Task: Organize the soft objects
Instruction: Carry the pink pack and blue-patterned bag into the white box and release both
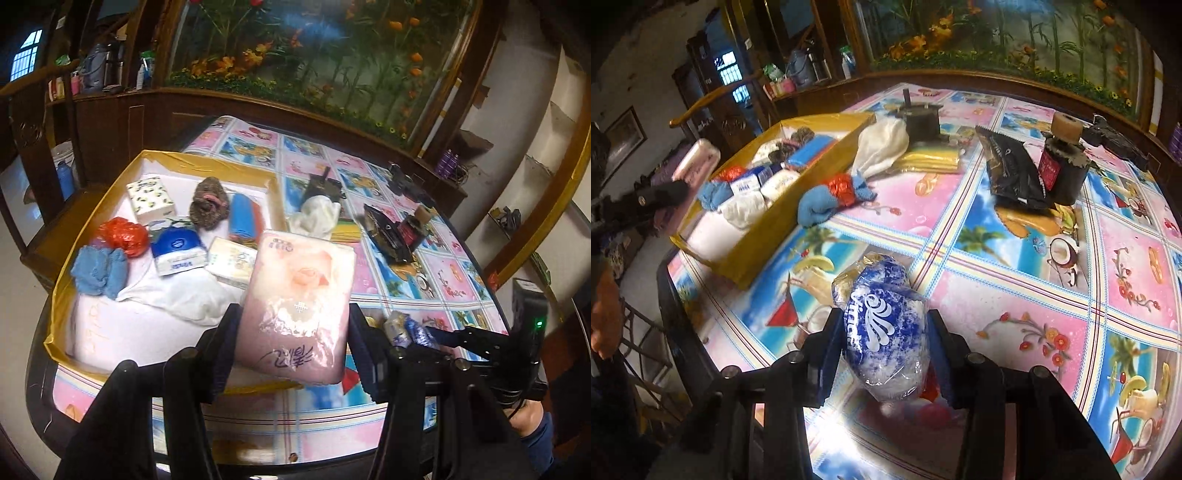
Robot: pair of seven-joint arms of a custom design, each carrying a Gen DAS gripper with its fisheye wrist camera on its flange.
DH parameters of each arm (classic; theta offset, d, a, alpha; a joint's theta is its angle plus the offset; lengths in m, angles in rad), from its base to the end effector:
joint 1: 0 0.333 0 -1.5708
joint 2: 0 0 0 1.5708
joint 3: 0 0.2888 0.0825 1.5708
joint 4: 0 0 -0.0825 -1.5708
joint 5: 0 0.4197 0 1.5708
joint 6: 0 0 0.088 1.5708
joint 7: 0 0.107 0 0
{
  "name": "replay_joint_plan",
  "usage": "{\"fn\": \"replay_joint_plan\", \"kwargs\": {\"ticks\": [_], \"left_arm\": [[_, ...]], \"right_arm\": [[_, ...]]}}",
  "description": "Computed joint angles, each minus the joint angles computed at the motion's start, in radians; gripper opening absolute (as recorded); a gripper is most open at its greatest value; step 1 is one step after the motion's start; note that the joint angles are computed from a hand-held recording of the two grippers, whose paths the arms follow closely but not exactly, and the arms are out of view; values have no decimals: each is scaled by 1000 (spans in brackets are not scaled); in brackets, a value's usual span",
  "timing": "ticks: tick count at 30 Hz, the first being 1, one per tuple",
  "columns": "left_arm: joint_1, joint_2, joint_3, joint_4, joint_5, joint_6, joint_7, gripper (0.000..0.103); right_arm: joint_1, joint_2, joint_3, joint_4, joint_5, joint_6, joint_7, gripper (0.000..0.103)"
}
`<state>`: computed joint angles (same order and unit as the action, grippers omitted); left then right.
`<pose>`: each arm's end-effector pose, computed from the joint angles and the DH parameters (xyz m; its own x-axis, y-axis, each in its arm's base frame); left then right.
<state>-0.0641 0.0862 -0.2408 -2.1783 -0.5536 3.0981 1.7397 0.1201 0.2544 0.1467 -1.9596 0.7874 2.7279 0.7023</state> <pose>0.5982 -0.1405 0.3930 -0.0526 -0.9483 0.3129 -0.7112 -0.1843 -0.6784 0.6449 0.1449 0.3480 0.5030 -0.8432 -0.1898 -0.7291 -0.2960 -0.6171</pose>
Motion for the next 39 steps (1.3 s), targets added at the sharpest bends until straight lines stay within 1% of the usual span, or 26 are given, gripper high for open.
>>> {"fn": "replay_joint_plan", "kwargs": {"ticks": [2, 5, 7, 8, 11, 14, 16, 18, 21, 25, 26, 28, 30, 36, 39], "left_arm": [[-2, 2, 15, -2, 31, 1, -26, 55], [-26, -3, 73, -19, 189, 13, -172, 55], [-29, -9, 102, -33, 288, 18, -256, 55], [-24, -13, 106, -40, 315, 21, -281, 55], [-2, -19, 110, -55, 355, 18, -330, 55], [11, -15, 116, -58, 393, 12, -377, 55], [26, -10, 110, -57, 387, 8, -379, 55], [38, -4, 106, -54, 379, 7, -379, 55], [40, 2, 117, -57, 409, 7, -413, 55], [60, 16, 109, -52, 399, -2, -411, 55], [60, 19, 112, -52, 406, -4, -419, 55], [42, 24, 144, -50, 468, -10, -480, 55], [40, 28, 157, -51, 506, -13, -514, 55], [65, 40, 147, -46, 516, -29, -526, 55], [51, 42, 170, -47, 568, -29, -566, 55]], "right_arm": [[-8, -11, 10, 1, 39, -4, -18, 48], [-11, -21, 16, 15, 101, -32, -46, 48], [-6, -25, 17, 27, 131, -54, -63, 48], [-6, -29, 20, 34, 157, -72, -81, 48], [5, -32, 25, 57, 223, -128, -130, 48], [37, -21, 23, 85, 222, -146, -139, 48], [58, -7, 27, 109, 211, -154, -134, 48], [78, 13, 32, 138, 186, -157, -123, 48], [105, 55, 42, 192, 135, -164, -91, 49], [133, 132, 55, 276, 46, -166, -19, 49], [133, 151, 60, 299, 28, -173, -6, 49], [144, 188, 65, 340, -21, -176, 32, 49], [152, 219, 70, 374, -70, -175, 61, 49], [171, 272, 80, 415, -197, -149, 115, 49], [171, 287, 87, 422, -236, -139, 137, 49]]}}
